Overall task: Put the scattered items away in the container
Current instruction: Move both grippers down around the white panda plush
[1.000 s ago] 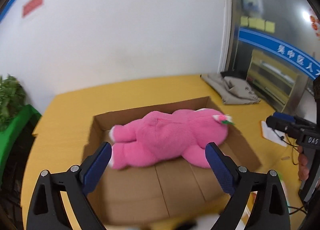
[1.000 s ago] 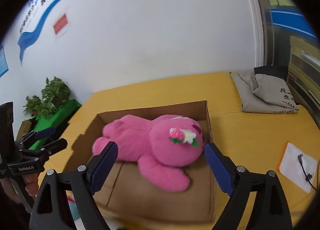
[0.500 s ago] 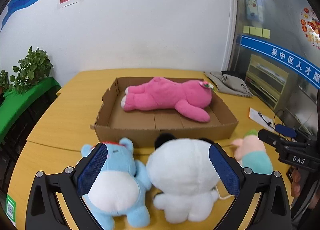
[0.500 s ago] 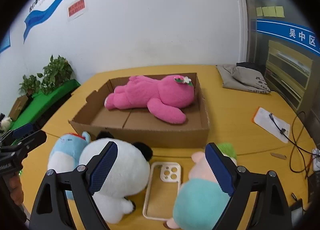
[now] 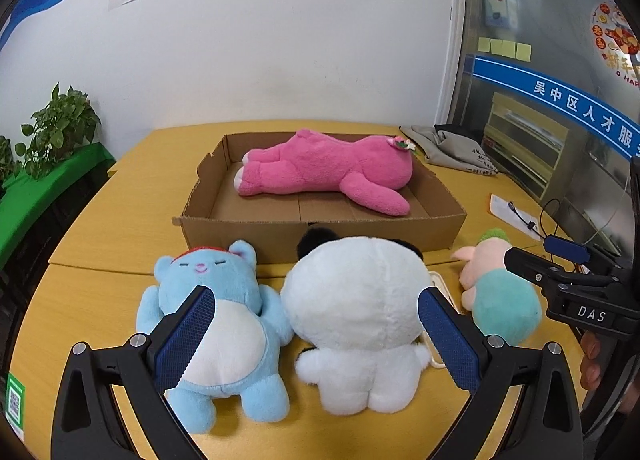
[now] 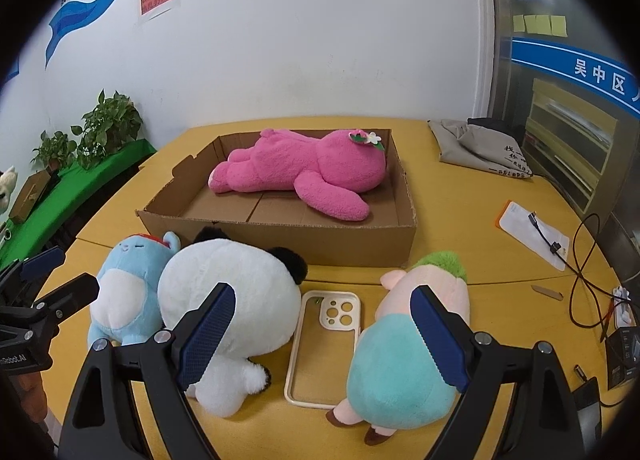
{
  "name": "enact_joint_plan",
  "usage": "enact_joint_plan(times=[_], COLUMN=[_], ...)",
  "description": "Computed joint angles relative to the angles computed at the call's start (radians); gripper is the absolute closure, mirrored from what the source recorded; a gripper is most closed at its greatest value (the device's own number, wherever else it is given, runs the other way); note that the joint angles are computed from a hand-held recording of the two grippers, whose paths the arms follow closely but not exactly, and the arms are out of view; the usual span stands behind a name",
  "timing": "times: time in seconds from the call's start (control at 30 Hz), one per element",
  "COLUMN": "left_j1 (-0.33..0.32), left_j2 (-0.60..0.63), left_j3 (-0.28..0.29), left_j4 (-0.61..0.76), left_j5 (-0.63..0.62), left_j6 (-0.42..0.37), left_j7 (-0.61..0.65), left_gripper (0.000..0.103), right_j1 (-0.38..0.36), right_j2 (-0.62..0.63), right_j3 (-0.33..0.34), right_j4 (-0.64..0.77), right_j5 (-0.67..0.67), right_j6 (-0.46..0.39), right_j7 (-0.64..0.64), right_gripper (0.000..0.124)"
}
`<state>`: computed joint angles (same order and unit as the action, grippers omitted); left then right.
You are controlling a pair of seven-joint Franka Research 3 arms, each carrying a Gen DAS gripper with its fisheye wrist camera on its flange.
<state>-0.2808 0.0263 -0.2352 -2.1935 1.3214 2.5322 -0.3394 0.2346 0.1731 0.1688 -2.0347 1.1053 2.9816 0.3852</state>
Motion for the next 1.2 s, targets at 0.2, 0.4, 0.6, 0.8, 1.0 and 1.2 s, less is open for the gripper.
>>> enact_joint_plan(times=[0.2,0.4,0.6,0.8,1.0,1.2], left_j1=[0.019,0.046,0.08,0.108,0.162,0.167], left_j2=[-0.006,-0.026,-0.04,-0.048,-0.048,-0.016], left_j3=[0.012,0.025,0.033,0.043,0.072,0.073], left_j4=[-0.042,-0.093,-0.142,-0.181,-0.222,-0.213], left_j5=[-0.013,-0.019,-0.005,0.028,0.069,0.051], left_j6=[0.04,0.084,0.136,0.179,0.254,0.294], left_j7=[-0.027,-0.052,-0.091,-0.121,-0.152,-0.112], left_gripper=[0.0,0.0,0.0,0.0,0.0,0.006], right_j1=[0.002,0.003,0.016,0.028,0.036,0.065], right_j2=[0.013,0.023,0.023,0.028,0.014,0.035], right_j3=[-0.005,0.009,0.014,0.012,0.016,0.011], right_j4=[-0.012,-0.018,-0.028,-0.035,-0.055,-0.05], right_j5=[-0.036,-0.048,-0.045,-0.07,-0.06,-0.049], right_j6=[-0.032,-0.066,-0.099,-0.143,-0.278,-0.252], right_j7=[0.029,0.022,0.004,0.028,-0.023,-0.006], right_gripper=[0.034,0.034,0.034,0.034,0.034,0.034])
